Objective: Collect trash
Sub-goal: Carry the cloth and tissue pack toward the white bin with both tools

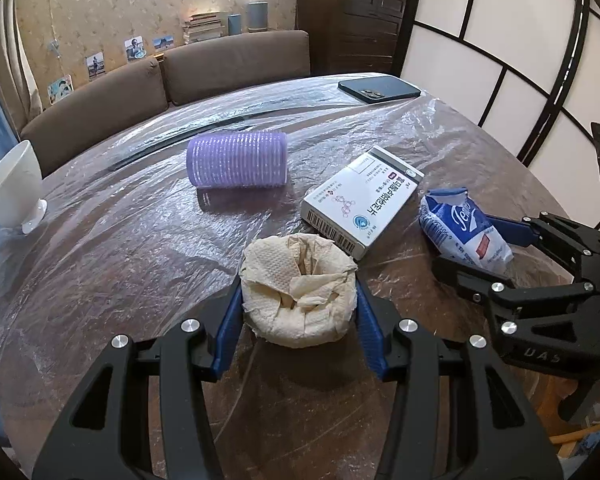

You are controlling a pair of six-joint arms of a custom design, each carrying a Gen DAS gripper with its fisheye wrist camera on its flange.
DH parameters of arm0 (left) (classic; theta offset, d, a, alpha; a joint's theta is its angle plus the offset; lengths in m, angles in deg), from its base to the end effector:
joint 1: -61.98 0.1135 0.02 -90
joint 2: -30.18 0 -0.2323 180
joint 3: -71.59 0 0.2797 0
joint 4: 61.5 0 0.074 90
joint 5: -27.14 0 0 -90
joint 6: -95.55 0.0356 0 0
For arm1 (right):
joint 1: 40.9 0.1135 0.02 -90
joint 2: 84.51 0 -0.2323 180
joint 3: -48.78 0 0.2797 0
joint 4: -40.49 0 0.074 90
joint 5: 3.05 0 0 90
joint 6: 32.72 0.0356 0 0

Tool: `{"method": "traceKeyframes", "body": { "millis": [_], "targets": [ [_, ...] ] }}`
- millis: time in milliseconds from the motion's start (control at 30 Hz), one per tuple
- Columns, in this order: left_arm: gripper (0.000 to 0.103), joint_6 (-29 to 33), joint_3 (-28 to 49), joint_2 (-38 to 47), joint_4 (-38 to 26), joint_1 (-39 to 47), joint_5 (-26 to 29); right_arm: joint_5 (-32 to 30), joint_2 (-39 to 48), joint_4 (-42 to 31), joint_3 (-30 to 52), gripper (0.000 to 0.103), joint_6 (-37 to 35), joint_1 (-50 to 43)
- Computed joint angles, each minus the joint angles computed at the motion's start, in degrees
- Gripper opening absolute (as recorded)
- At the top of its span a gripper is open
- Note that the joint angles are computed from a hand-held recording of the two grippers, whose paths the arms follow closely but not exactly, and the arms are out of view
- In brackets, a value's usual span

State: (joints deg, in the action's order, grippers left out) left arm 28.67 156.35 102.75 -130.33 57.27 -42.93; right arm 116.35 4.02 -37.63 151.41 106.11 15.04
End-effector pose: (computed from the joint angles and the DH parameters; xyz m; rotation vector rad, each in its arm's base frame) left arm 0.2810 -0.0353 0.3044 0.7282 2.3926 -0.3134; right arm 0.2000 0.2647 0.3195 -0.0040 2.4714 0.0558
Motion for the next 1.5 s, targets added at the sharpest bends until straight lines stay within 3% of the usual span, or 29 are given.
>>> {"method": "traceKeyframes", "body": {
  "millis": [33,133,333,667,1133,1500],
  "targets": [
    [0.052,0.0,-0.1,-0.2,0.0,0.0,-0.1,0.3,0.0,0.2,0.0,0.050,-0.6,0.3],
    [0.052,-0.2,-0.2,-1.0,-0.3,0.4,0.1,0.3,-1.5,1.6,-1.2,0.046,-1.1,0.7],
    [0.052,-0.8,-1.1,-3.4,-1.3,1.9,1.4,0.2,-4.5,2.9,-2.8,0.046,-2.1,1.6],
    [0.052,-2.8,-3.7,-7.5,-3.7,5.6,4.1,-5.1,-8.7,4.8,-5.5,0.046,-2.9,1.7],
    [0.052,-5.0,-8.1,-15.1,-6.5,8.1,4.3,-4.6,-10.1,4.2,-4.6,0.046,-3.5,7.5],
    [0.052,-3.4,-10.4,-20.2,-10.1,12.3,6.3,-4.4,-11.3,3.7,-5.4,0.046,-1.7,11.8]
  ]
}}
